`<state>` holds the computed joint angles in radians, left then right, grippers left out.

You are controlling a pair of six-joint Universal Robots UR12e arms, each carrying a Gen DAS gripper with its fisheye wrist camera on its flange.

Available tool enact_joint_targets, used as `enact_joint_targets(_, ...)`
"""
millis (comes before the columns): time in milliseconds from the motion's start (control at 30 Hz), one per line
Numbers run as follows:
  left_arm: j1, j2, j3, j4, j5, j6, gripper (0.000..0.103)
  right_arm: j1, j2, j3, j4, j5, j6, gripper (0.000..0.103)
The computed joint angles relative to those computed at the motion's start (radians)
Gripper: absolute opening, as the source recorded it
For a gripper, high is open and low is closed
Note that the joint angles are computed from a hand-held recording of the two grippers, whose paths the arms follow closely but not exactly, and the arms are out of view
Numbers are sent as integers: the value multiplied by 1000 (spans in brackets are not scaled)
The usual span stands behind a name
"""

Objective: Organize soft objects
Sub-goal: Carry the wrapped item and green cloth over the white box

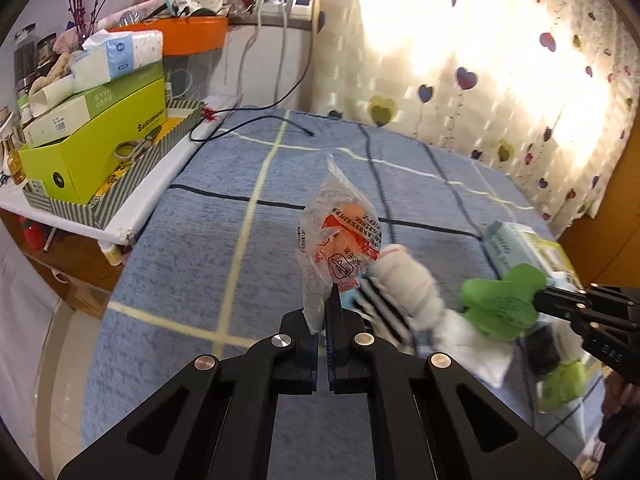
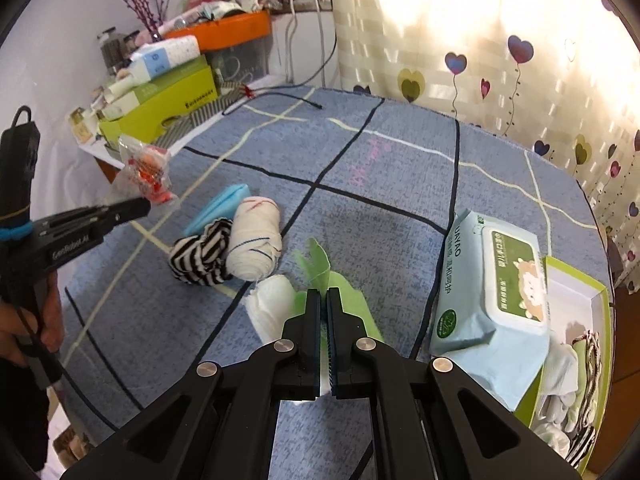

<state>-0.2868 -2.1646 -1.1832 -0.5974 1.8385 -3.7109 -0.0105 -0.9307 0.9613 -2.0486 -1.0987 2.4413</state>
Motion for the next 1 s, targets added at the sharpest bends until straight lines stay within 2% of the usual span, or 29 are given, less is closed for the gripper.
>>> enact_joint_targets(500,-49,5,3,76,-31,-17,3,-47,-95,110,-67,133,-45,3)
enact_joint_targets(700,-67,6,11,83,-27,-11,3,-71,-131,153,-71,186,-71,3)
enact_joint_targets(1000,-95,-6,43,89,-46,7,3,-109,-174,208,-145,234,-58,3)
